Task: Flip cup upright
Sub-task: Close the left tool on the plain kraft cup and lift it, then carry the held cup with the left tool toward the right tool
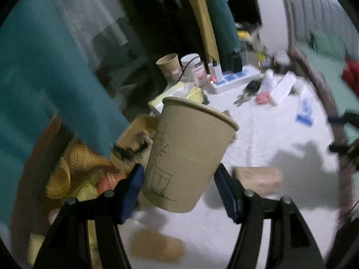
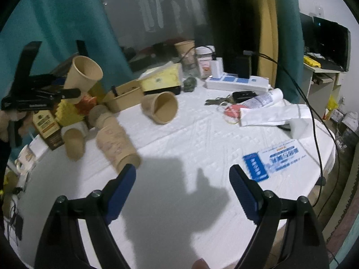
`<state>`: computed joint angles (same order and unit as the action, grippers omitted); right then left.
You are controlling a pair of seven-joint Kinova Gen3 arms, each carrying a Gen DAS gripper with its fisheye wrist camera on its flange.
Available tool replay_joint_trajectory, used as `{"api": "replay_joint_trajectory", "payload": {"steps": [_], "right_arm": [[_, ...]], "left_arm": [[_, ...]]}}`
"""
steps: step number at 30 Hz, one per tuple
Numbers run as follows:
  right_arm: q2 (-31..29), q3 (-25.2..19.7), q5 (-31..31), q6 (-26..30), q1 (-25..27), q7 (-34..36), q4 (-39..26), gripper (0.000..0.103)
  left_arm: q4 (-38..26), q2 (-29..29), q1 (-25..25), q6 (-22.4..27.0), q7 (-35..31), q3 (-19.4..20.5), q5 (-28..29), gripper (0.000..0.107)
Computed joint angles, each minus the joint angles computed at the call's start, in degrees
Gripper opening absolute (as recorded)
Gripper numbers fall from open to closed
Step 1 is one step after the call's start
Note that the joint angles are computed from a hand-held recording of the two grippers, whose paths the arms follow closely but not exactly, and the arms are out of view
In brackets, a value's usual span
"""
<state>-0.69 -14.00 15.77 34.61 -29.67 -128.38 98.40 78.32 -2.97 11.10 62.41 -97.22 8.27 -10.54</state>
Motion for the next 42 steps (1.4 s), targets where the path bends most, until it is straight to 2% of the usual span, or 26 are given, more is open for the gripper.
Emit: {"api": "replay_joint_trajectory", "payload": {"steps": [3,5,8,11,12,15,18,22,25,27,31,34,35,39,42], "right_arm": [[-2.2,-1.1,-0.3,-0.3,-0.7,-0.6,1.9,0.084],[-3.5,-1.9,-0.6,-0.7,-0.7,-1.0,3.1,0.084],[-5.2,-3.0,-2.2,-1.5,-0.7,-1.0,5.0,0.084],[-6.6,-3.6,-4.9,-2.9,-0.9,0.6,7.3,0.084],[-7.0,-3.5,-6.1,-3.4,-1.0,1.4,8.1,0.084],[-7.8,-2.3,-11.7,-4.6,-1.6,5.5,10.2,0.084],[-8.5,-1.9,-15.2,-5.2,-1.6,8.9,11.5,0.084],[-8.7,-1.1,-18.4,-4.1,-1.2,12.8,11.6,0.084],[-8.8,-1.3,-19.3,-3.5,-0.8,14.7,11.2,0.084],[-8.9,-1.6,-19.5,-3.0,-0.7,15.8,10.8,0.084],[-9.3,-2.7,-19.6,-2.9,-0.5,16.0,10.6,0.084],[-9.4,-3.6,-18.9,-2.8,-0.2,14.8,10.5,0.084],[-9.3,-4.0,-18.5,-2.7,-0.1,14.2,10.3,0.084],[-8.8,-5.2,-15.7,-1.7,-0.5,11.4,9.3,0.084],[-8.1,-9.5,-9.3,0.3,0.9,6.2,7.7,0.084]], "left_arm": [[5.1,-5.2,-1.8,0.2,5.1,0.4,4.7,0.064],[9.2,-9.4,-1.6,2.0,9.1,-0.9,8.8,0.064],[17.0,-16.3,-7.9,2.4,16.0,1.4,15.2,0.064],[23.9,-23.0,-11.9,3.8,23.0,1.0,22.2,0.064],[26.6,-25.4,-12.2,4.3,25.3,-0.3,24.5,0.064],[33.0,-30.7,-15.5,4.5,32.3,-0.9,31.5,0.064],[37.2,-35.7,-19.5,4.2,39.3,2.2,34.8,0.064],[40.9,-38.2,-19.1,1.9,48.6,5.1,36.4,0.064],[42.5,-38.5,-17.6,-1.0,55.6,6.6,34.3,0.064],[41.8,-38.1,-16.3,-1.1,60.3,8.1,31.5,0.064],[41.7,-35.1,-8.9,-3.4,67.5,6.8,26.0,0.065],[41.3,-34.2,-1.6,-4.8,74.3,5.6,19.8,0.078],[41.2,-34.1,0.0,-5.3,75.7,5.5,18.3,0.079],[40.5,-35.2,2.3,-5.7,75.7,5.4,16.0,0.082],[39.7,-37.2,2.4,-4.5,74.7,5.1,15.2,0.082]]}}
